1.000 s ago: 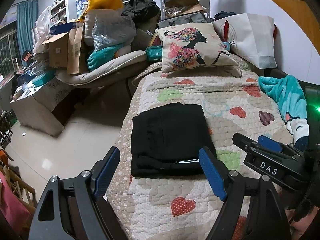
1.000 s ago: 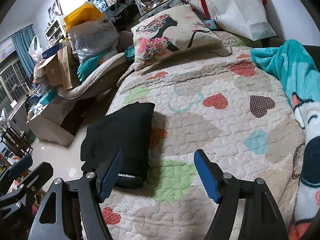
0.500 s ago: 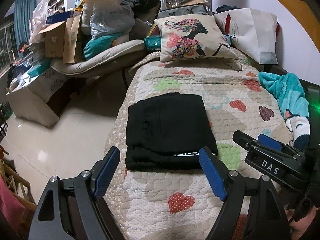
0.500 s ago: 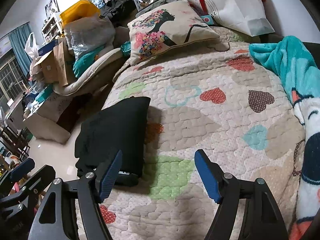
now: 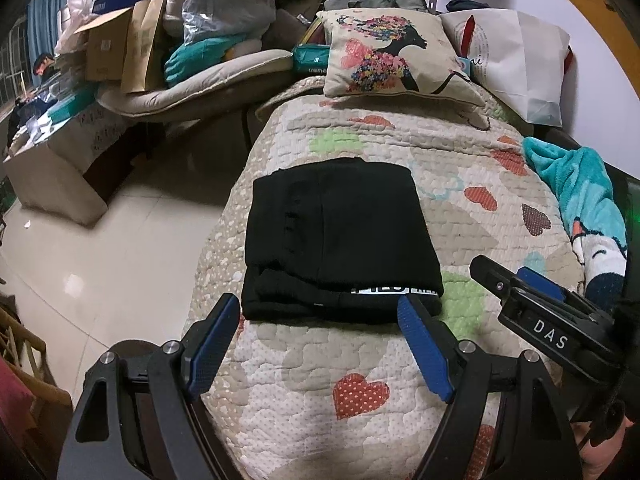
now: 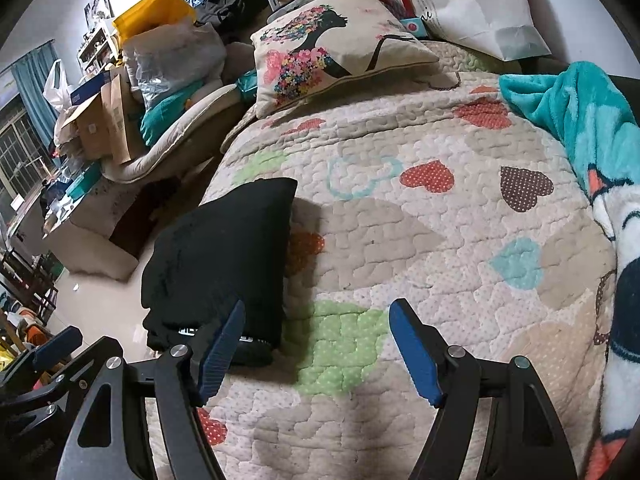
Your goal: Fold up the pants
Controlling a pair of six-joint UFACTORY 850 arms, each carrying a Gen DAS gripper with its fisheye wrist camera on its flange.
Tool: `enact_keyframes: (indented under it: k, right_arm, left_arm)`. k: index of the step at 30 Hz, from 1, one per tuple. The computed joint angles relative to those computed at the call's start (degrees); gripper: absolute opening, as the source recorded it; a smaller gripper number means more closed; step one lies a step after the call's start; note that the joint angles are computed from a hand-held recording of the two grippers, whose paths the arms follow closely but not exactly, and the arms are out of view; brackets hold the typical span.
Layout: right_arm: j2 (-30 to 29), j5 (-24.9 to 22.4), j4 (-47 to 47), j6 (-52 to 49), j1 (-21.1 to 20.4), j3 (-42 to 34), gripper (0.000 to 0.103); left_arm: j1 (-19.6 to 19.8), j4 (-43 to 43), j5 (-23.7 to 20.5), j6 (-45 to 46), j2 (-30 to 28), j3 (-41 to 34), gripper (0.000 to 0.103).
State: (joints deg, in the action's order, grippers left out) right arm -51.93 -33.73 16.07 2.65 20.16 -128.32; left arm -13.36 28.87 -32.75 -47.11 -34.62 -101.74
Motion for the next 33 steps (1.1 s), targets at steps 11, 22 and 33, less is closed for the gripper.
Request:
enact_keyframes:
  k: [11, 22, 33]
  right_arm:
    - [-0.3, -0.7, -0.6, 0.4, 0.1, -0.6, 0.079]
    - [-1.0, -1.8, -1.2, 0.7, 0.3, -1.5, 0.080]
    - [-4.2, -4.7, 5.3, -4.7, -0.3, -8.3, 0.081]
  left_arm:
    - [0.2, -1.0, 0.0, 0.7, 0.0, 0.2, 0.081]
    - [2.1, -7.7, 1.3, 6.0, -0.9, -0.6, 0.081]
    - [11.2, -30.5, 3.0, 16.3, -3.9, -3.4, 0.081]
